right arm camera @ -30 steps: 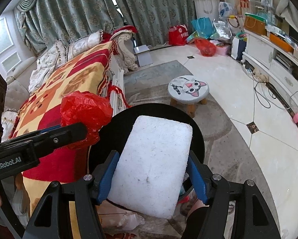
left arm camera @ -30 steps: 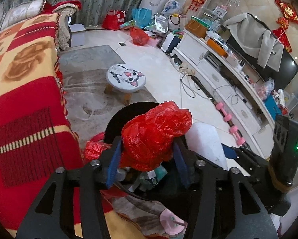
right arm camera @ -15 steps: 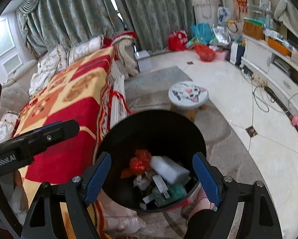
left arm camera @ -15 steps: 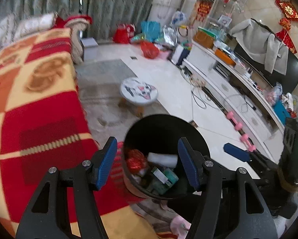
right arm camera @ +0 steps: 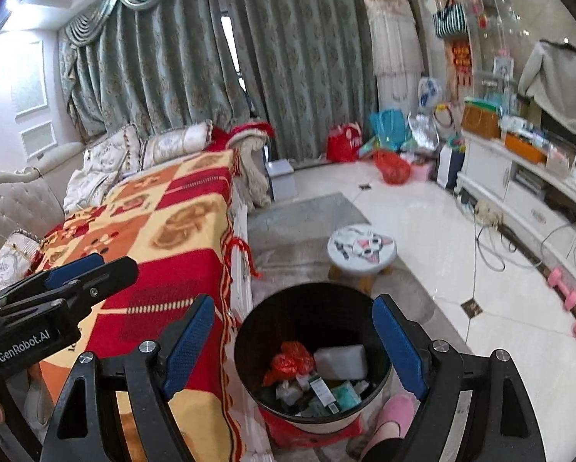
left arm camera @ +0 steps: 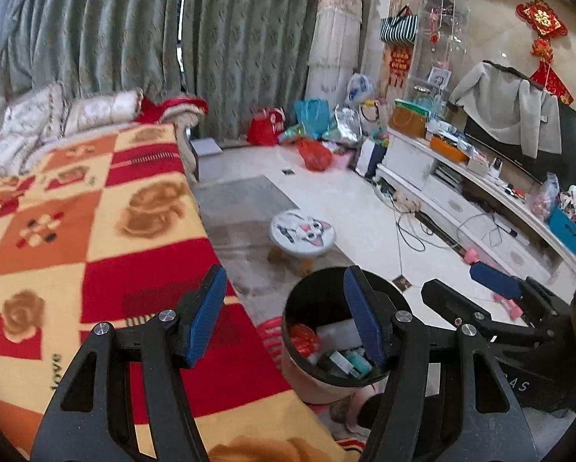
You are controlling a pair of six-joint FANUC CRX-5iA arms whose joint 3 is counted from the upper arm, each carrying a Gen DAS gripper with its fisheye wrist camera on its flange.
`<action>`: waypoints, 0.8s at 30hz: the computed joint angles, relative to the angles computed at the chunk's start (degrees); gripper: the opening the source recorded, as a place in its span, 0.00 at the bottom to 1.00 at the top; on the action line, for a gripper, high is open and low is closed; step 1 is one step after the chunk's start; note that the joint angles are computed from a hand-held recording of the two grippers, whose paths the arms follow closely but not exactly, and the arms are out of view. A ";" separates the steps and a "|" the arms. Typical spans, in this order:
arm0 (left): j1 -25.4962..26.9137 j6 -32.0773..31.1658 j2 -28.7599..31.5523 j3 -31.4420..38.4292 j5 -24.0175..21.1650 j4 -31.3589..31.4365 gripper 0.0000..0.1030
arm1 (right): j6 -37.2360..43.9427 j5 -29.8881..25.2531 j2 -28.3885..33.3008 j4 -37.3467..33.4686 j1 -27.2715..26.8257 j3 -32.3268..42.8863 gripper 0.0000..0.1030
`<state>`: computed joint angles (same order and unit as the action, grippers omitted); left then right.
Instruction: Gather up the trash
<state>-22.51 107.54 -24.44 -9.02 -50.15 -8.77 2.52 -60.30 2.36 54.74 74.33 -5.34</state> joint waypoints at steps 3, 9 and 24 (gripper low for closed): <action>-0.57 1.68 -1.41 0.27 -0.39 -2.32 0.60 | -0.35 -1.29 0.32 1.45 0.67 0.74 0.81; -0.61 2.61 -3.18 0.42 -1.10 -4.28 0.60 | -1.32 -2.21 0.24 3.58 1.52 1.07 0.81; -1.24 3.57 -4.29 0.65 -0.69 -5.82 0.60 | -1.00 -3.52 1.35 5.81 2.27 2.78 0.85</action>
<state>-23.75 111.12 -28.74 -8.36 -50.83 -14.59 1.52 -63.81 3.71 60.56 76.60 -2.56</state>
